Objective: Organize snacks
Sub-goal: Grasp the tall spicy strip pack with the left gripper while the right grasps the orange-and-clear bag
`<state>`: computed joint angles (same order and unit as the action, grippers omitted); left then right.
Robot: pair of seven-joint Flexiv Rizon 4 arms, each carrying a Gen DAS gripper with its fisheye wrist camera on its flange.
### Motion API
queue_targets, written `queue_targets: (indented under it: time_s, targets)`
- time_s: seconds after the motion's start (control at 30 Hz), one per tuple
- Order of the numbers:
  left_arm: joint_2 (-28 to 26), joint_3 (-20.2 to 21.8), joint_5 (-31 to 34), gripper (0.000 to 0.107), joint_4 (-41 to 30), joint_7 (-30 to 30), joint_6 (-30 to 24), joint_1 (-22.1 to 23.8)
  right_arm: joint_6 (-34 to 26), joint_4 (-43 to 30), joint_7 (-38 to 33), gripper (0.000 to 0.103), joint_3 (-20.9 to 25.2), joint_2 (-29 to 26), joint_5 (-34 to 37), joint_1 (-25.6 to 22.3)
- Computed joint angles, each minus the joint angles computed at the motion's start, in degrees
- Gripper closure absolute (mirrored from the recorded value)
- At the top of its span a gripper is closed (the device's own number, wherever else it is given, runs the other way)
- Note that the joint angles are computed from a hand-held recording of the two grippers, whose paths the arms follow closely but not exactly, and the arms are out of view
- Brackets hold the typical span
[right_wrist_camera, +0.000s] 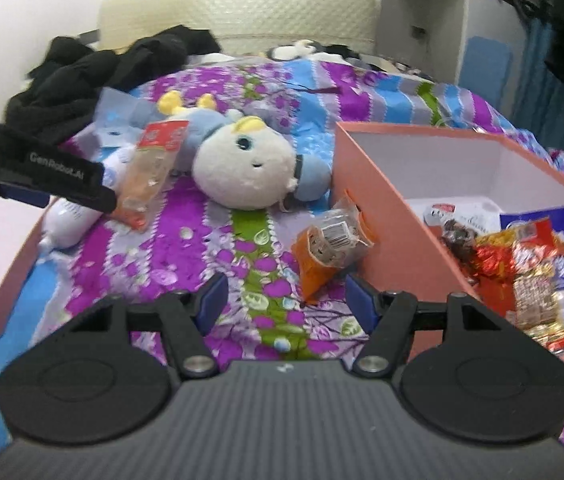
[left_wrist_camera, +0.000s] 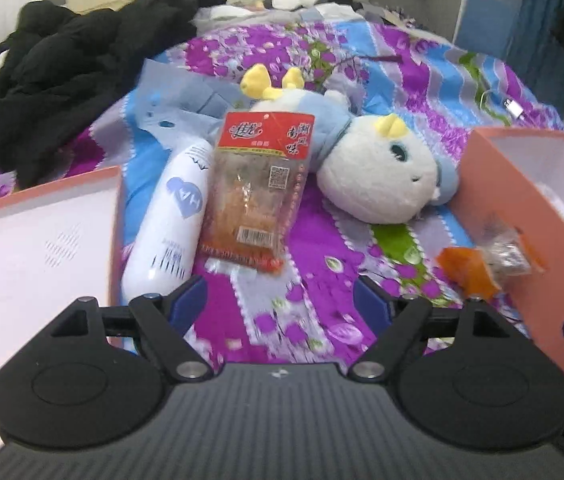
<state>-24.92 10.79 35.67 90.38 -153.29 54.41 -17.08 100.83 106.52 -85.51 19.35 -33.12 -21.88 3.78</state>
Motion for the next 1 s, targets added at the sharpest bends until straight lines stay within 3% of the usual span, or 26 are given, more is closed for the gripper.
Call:
queue_targets:
  time_s: [0.1, 0.23, 0.3, 0.47, 0.67, 0.73, 0.83, 0.93, 1.0]
  targets:
    - [-3.0, -0.4, -1.5, 0.024, -1.4, 3.6, 2.1, 2.5, 0.1, -1.6, 2.8, 0.037, -5.2, -1.1, 2.6, 5.2]
    - [-6.8, 1.3, -1.4, 0.024, -4.4, 6.7, 1.8, 2.4, 1.3, -3.0, 4.8, 0.037, -14.0, -2.6, 4.8, 13.4]
    - [-8.4, 2.2, -1.4, 0.024, -5.8, 7.6, 1.9, 2.2, 0.6, -4.0, 5.7, 0.037, -16.3, -3.4, 5.5, 15.9]
    - [-11.9, 4.0, -0.6, 0.024, -9.7, 11.2, 2.6, 1.7, 1.0, -6.1, 10.7, 0.037, -29.0, -6.0, 10.5, 27.2]
    - [-16.5, 5.9, -0.5, 0.024, -15.6, 15.0, -1.0, 0.5, -1.9, -10.4, 16.0, 0.037, -34.6, -9.4, 11.4, 31.4]
    - [-17.7, 6.1, -0.9, 0.025, -16.9, 15.6, -2.9, 0.4, -2.7, -11.5, 16.6, 0.037, -33.9, -10.0, 10.4, 30.8]
    - [-18.4, 5.4, -3.3, 0.036, -17.6, 15.4, -5.9, 1.2, -4.3, -13.0, 17.9, 0.037, -33.0, -10.8, 9.0, 30.0]
    - [-18.2, 6.1, -3.0, 0.040, -16.4, 12.8, -4.3, 1.2, -4.1, -13.8, 19.0, 0.040, -32.9, -11.5, 8.0, 29.6]
    - [-18.1, 6.4, -2.7, 0.046, -16.2, 12.1, -4.3, 1.0, -4.1, -14.1, 19.6, 0.049, -33.4, -11.9, 7.5, 29.8]
